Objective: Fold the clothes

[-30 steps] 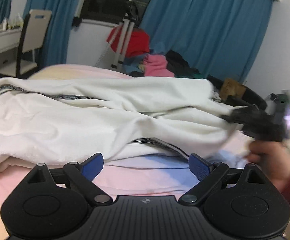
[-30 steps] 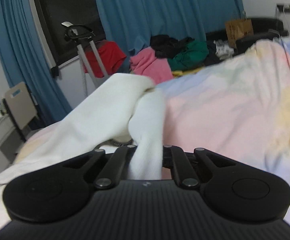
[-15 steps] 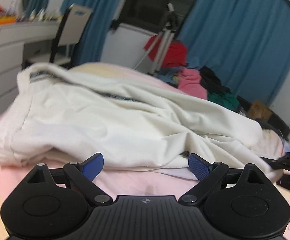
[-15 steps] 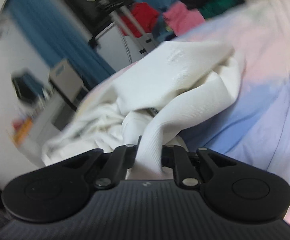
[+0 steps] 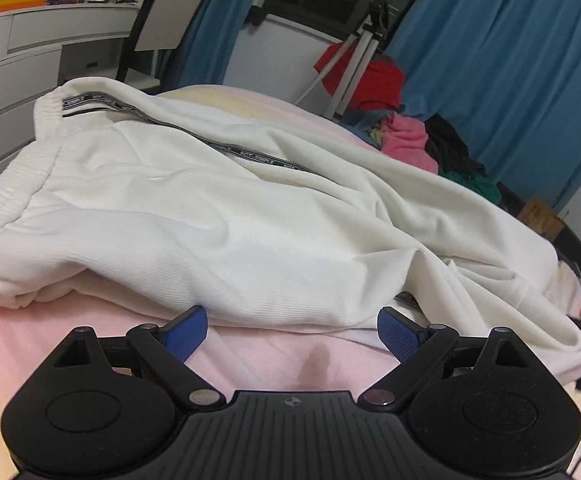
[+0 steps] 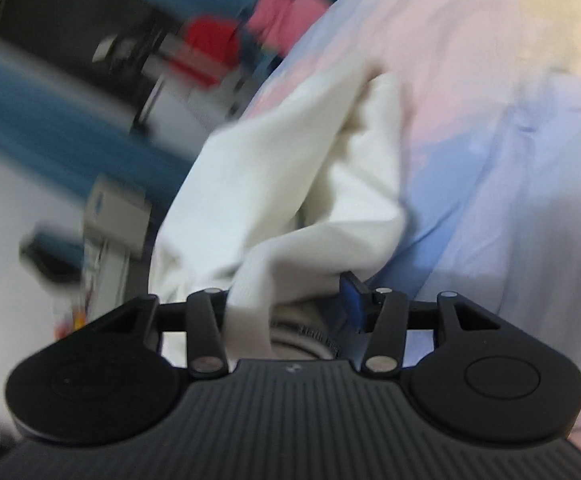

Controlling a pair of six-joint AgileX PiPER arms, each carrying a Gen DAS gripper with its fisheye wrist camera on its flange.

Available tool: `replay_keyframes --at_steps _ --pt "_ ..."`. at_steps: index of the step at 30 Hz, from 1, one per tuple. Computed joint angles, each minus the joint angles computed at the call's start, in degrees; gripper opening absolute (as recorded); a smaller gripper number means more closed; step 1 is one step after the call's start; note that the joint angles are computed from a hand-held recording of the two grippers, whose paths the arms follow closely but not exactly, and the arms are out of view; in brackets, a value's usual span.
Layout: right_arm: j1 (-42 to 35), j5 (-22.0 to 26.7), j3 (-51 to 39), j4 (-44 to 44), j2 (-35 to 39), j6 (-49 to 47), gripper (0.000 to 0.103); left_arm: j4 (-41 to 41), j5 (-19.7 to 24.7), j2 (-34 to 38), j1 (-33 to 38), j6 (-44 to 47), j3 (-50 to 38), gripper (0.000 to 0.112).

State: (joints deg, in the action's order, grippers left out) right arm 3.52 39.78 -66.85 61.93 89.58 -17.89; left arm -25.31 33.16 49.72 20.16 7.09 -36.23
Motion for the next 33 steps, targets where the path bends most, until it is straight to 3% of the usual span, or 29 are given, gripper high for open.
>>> replay_keyframes --at_steps 2,4,5,6,9,11,15,18,20,27,28,29,31,33 --pt "-0.7 5.2 -2.6 0.7 1.0 -6.3 0.06 0.0 -0.4 0.6 -0.6 0.4 -0.1 0.094" --pt "-1.4 10.1 -5.3 1.0 2.0 -11.8 0.074 -0.9 -0.7 1.2 -0.6 1.8 0.0 0.094" --pt "-1.9 10.6 -4.9 2.1 1.6 -14.5 0.081 -0.2 -0.7 1.4 -1.3 0.9 -0.1 0.094" --pt "-2.2 10.8 -4.7 2.4 1.2 -16.1 0.082 0.2 -0.8 1.6 -1.6 0.4 -0.2 0.094" --pt "-2.4 7.1 -4.3 -2.3 0.3 -12.5 0.082 0.1 -0.6 2.1 -1.7 0.3 -0.2 0.094" --pt "-2.1 1.3 -4.0 -7.5 0.3 -5.4 0.082 0.5 -0.6 2.0 -2.0 -0.2 -0.2 0.094" --pt "-3.5 -9.1 -1.3 -4.7 1.4 -3.7 0.082 1.1 -0.6 1.7 -2.4 -1.1 -0.2 0.094" --pt "-3.0 -13.3 -5.2 -4.9 8.1 0.3 0.064 2.6 -1.0 1.5 -3.2 -2.6 0.2 0.094" --pt "-2.8 -14.3 -8.3 -5.0 13.1 5.0 0.046 2.8 -1.7 1.3 -3.3 -2.7 0.7 0.094" --pt "-0.4 -15.0 -17.6 3.5 24.4 -6.1 0.042 -0.3 -4.7 2.9 -3.4 -1.4 2.5 0.094" --pt "0.2 -15.8 -17.7 3.2 24.8 -7.3 0.038 -0.6 -5.3 3.3 -3.7 -1.4 2.6 0.094" --pt "0.6 -16.7 -17.4 3.5 24.9 -8.7 0.025 -1.2 -6.0 3.6 -4.0 -1.1 2.9 0.094" --pt "0.6 -19.0 -14.5 9.3 23.3 -12.7 0.01 -1.0 -8.1 3.7 -4.9 -1.6 3.6 0.094" --pt "0.1 -20.8 -12.0 18.5 21.3 -19.1 0.008 1.6 -10.9 3.2 -6.5 -4.5 4.7 0.094"
